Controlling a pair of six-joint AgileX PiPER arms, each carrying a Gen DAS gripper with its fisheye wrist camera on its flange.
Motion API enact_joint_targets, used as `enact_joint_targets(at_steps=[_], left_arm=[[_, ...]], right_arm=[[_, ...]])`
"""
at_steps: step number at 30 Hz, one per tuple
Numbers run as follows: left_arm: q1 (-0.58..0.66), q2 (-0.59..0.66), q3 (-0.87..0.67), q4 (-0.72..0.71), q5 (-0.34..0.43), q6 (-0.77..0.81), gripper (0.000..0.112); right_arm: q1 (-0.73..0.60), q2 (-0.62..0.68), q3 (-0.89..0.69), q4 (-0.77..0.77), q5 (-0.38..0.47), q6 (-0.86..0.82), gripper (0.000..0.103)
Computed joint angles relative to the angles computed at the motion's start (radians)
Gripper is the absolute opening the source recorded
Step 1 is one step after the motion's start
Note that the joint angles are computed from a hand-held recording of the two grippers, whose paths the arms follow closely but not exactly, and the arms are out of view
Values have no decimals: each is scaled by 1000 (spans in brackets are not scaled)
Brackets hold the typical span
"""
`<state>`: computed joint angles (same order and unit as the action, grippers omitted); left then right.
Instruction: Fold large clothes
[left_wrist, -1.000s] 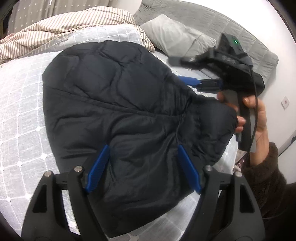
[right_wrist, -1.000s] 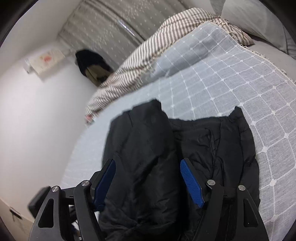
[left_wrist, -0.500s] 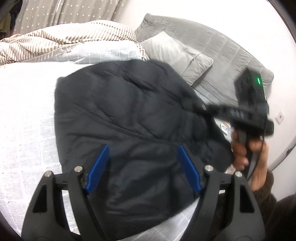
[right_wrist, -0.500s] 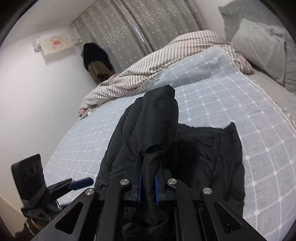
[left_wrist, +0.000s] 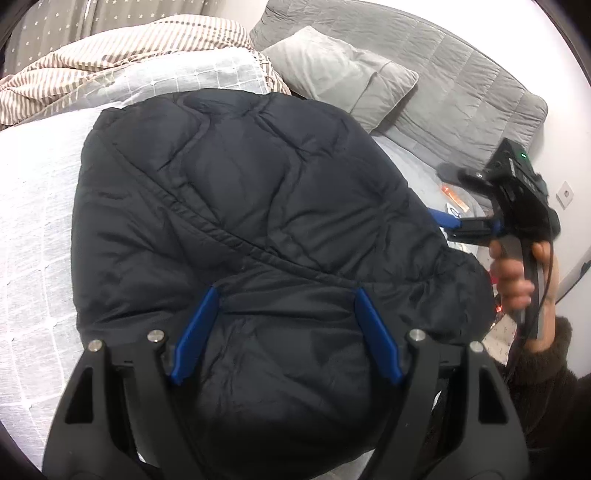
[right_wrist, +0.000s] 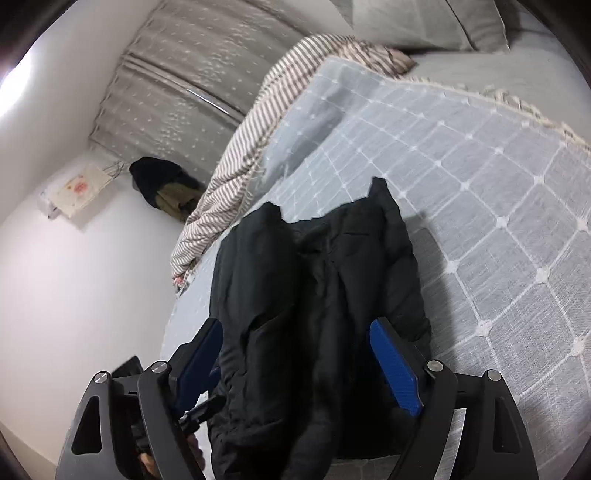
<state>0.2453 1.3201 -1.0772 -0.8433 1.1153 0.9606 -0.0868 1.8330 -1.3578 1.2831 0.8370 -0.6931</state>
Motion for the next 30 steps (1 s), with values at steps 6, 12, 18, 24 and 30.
enact_joint_targets(at_steps=[6,12,18,24,30], left_arm=[[-3,-4,2,8,-2,1,77],[-56,-31,21,54,-62,-27,80],[-104,-47,40,86,-117,-60,83],[-102,-61,45,81,-135,-75,84],[-11,-50,-23,-14,-73,-67,84]], right_arm=[[63,125,-176,-157,80,219,84],[113,144,-254,-167,106,292,84],[187,162,-381,-363,86,474,83],[269,180,-448,-605,22,562,29],[260,154,-503,-588,25,402,17]])
